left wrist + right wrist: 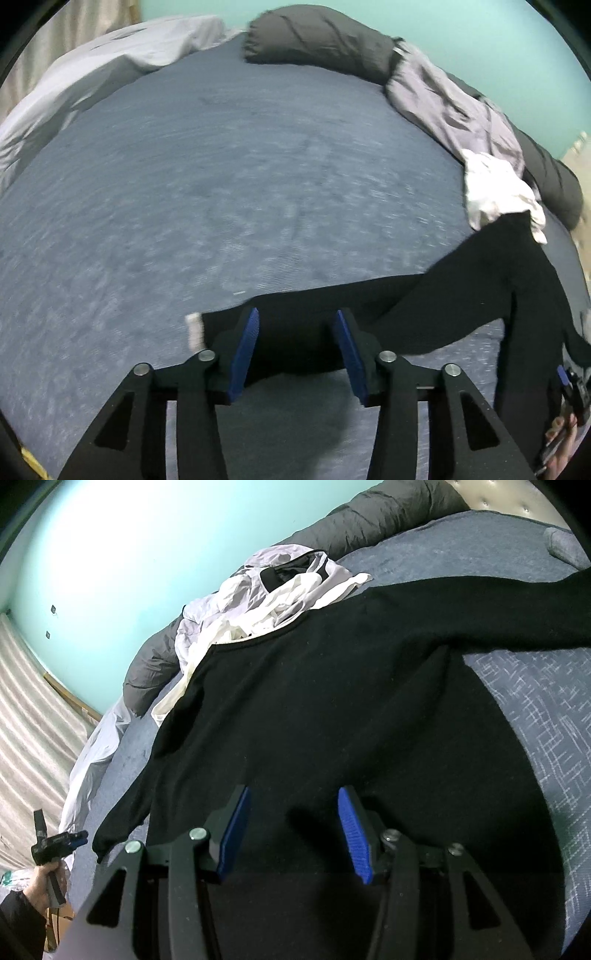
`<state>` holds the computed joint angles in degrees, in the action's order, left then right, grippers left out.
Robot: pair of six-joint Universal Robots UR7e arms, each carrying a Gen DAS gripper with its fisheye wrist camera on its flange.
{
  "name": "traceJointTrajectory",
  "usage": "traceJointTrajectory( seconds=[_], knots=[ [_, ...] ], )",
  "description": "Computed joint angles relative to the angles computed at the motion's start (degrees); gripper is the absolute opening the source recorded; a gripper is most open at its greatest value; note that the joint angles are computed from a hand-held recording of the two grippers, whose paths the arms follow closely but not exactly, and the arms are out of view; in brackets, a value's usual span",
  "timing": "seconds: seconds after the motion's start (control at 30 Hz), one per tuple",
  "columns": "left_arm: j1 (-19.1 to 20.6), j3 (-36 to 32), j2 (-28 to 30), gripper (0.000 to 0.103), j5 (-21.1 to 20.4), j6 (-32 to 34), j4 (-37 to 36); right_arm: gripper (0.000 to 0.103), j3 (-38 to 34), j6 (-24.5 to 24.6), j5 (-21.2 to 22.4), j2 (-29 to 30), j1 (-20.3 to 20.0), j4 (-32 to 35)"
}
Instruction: Fold clothes
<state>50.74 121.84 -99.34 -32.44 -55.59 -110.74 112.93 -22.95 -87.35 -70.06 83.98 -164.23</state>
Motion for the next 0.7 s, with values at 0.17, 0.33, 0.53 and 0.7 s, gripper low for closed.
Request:
traceJointTrajectory(
  seconds=[0.17, 0.33, 0.53, 0.7],
  knots=[
    [2.3, -2.7, 8.4, 0.056, -3.2, 9.9, -11.6, 0.050, -0.4, -0.1, 0.2, 0.2, 0.0, 0.5],
    [3.9, -6.1, 16.2, 0.056, -7.9, 18.1, -19.3, 0.050, -0.6, -0.3, 0.4, 0.3, -0.1, 0.6],
    [6.3, -10.0, 22.0, 0.056, -11.0, 20.5, -19.6, 0.050, -0.9, -0.2, 0.5, 0.5, -0.2, 1.0],
    [6.6, -10.9, 23.1, 0.009, -12.1, 21.9, -17.8, 0.050, -1.4, -0.4, 0.8, 0.7, -0.1, 1.5]
  ],
)
